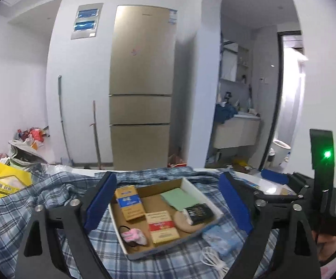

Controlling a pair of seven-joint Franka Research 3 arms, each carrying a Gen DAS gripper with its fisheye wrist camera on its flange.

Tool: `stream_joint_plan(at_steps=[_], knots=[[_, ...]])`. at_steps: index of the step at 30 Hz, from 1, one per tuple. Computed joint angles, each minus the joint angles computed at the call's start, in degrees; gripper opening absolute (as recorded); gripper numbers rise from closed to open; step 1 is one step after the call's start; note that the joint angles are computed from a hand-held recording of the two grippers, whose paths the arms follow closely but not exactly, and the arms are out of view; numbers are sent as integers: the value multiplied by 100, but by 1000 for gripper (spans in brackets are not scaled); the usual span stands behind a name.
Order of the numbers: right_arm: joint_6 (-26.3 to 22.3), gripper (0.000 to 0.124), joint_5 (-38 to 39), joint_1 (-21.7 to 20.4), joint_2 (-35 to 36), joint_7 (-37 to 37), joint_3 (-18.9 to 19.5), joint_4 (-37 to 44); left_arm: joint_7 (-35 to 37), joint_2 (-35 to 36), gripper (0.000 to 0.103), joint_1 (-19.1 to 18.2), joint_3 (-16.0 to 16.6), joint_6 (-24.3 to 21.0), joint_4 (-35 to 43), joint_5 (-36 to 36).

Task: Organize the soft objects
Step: 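Move both tools back toward the remaining items beside the box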

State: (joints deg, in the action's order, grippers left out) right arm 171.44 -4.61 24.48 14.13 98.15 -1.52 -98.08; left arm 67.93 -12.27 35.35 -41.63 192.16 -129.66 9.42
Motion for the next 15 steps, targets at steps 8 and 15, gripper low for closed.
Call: stream_joint_plan(at_steps=[8, 15], knots=[[410, 81, 650, -400, -465, -390, 359, -1019, 246, -398, 103, 322, -633, 380, -600, -383], [243, 81, 950, -394, -239, -674, 306, -1068, 814, -161, 103, 1130, -1663, 645, -745, -1150]])
